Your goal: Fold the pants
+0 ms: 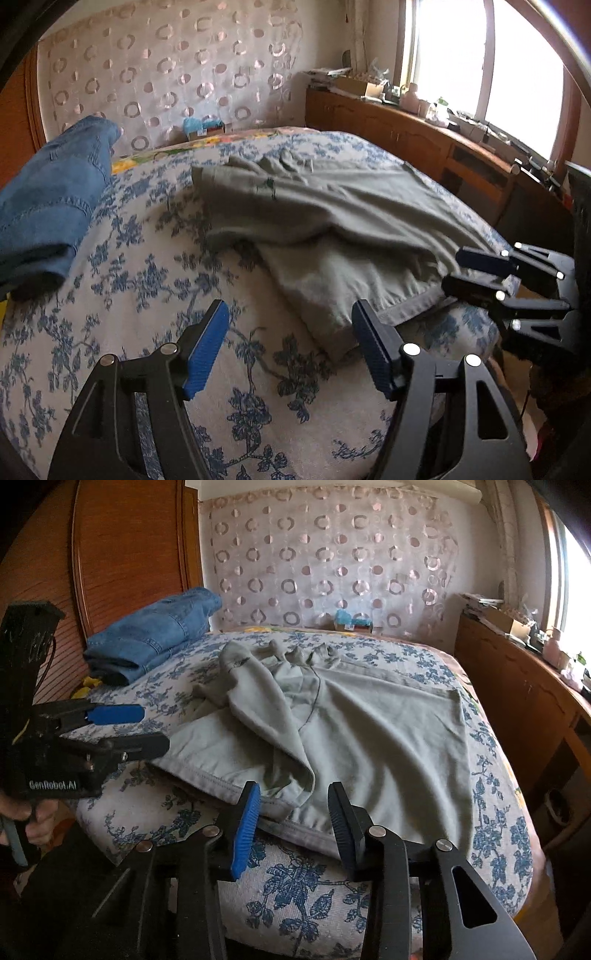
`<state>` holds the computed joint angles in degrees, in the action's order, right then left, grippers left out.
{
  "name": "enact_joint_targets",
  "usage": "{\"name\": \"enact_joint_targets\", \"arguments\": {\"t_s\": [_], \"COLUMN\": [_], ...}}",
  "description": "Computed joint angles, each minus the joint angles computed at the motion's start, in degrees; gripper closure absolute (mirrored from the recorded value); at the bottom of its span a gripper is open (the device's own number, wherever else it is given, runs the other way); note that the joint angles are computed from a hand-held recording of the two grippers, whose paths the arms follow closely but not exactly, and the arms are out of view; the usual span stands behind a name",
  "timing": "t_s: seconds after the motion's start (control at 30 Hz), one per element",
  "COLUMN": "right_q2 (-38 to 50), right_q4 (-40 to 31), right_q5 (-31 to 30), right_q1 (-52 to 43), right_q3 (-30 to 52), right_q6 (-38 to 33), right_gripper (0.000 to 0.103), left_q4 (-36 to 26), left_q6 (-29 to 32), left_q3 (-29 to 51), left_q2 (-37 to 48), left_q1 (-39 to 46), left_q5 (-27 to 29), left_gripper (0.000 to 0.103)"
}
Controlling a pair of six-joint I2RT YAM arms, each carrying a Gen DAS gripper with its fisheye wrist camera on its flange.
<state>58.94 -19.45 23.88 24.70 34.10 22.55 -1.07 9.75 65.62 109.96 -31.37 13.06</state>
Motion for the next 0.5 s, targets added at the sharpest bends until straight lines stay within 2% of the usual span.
{"name": "enact_joint_targets", "arguments": {"t_s": [0.17,0.5], "right_q2": [2.69,3.06], "right_q4": [-1.08,1.13], "right_q5": [1.40,-2.66], "right_q1": [2.00,-0.67], "right_q3": [1.82,1.23], "right_q6": [1.97,2.37], "right_gripper": [0.064,0.064], "left_q4": [-0.24,0.78], "left_q6": [-0.16,-1.64], "left_q3": [-0.44,-1.10], "left_q2": [0.57,1.01], "left_q1": [0.48,0.41], "left_q5": [0.82,1.14], "left_gripper": [0.033,0.033]}}
